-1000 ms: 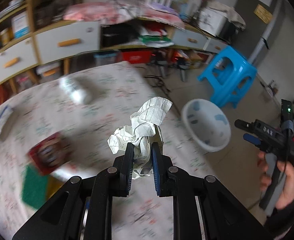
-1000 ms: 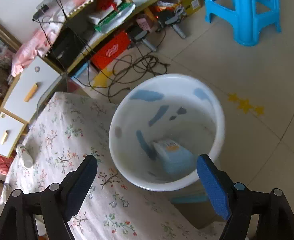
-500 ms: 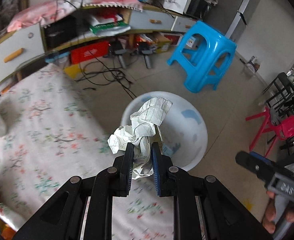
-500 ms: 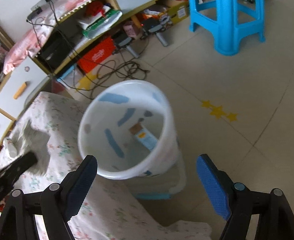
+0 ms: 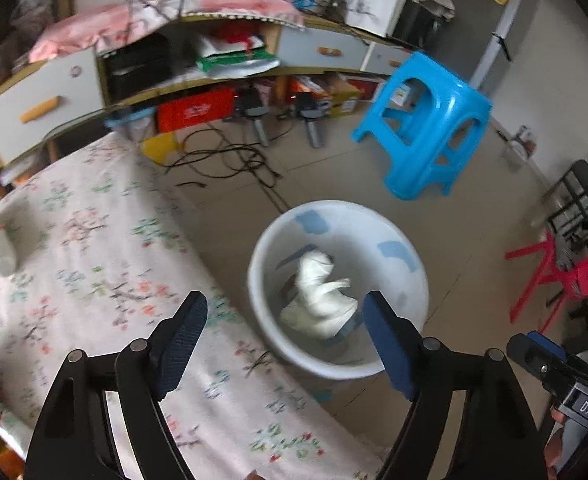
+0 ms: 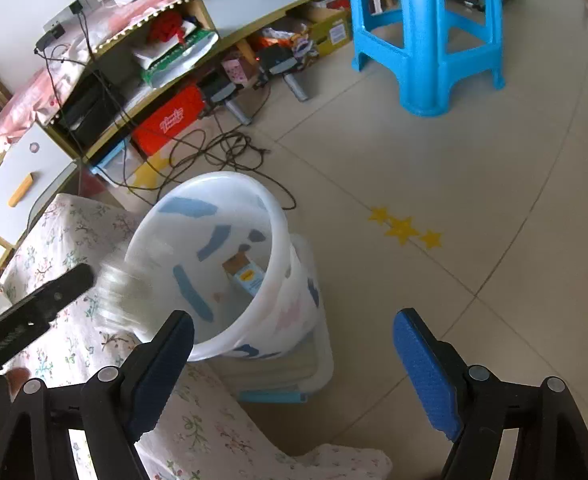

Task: Collect trash
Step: 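Carry carton and tissue to the white wastebasket and open both grippers, then return both tools to the table and grasp the green sponge with the left gripper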

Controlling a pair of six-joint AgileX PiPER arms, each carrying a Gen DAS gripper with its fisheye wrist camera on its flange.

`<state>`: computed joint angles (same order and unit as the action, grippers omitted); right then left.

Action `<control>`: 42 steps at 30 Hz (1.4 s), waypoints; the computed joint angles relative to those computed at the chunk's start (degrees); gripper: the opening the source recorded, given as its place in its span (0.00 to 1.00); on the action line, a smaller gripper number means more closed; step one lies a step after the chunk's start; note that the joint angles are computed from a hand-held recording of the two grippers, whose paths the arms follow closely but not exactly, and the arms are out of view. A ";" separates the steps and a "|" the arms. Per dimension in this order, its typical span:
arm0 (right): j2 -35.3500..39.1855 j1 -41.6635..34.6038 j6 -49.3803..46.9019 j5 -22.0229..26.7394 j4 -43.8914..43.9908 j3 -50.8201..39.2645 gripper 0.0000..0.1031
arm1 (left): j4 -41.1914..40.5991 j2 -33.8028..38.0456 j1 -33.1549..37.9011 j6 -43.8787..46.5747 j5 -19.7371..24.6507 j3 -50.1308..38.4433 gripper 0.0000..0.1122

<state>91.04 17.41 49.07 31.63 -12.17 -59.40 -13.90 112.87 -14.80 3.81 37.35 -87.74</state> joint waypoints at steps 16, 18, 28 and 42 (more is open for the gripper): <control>-0.15 7.67 4.53 4.86 -5.60 -4.91 0.89 | -0.87 -21.11 11.10 7.91 -1.76 21.92 0.92; 0.20 9.37 4.25 6.40 -5.99 -6.16 0.89 | -1.68 -23.85 13.57 10.04 -1.29 24.00 0.92; 2.33 17.05 6.96 11.22 -7.79 -10.78 0.90 | -7.92 -34.36 33.07 24.88 3.76 31.46 0.92; 12.09 27.10 8.69 16.79 -7.63 -22.60 0.90 | -6.13 -26.25 48.79 37.05 -2.30 33.49 0.92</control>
<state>103.14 44.51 57.76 48.42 -19.80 -82.00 -20.03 86.62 33.98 40.86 35.05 -54.25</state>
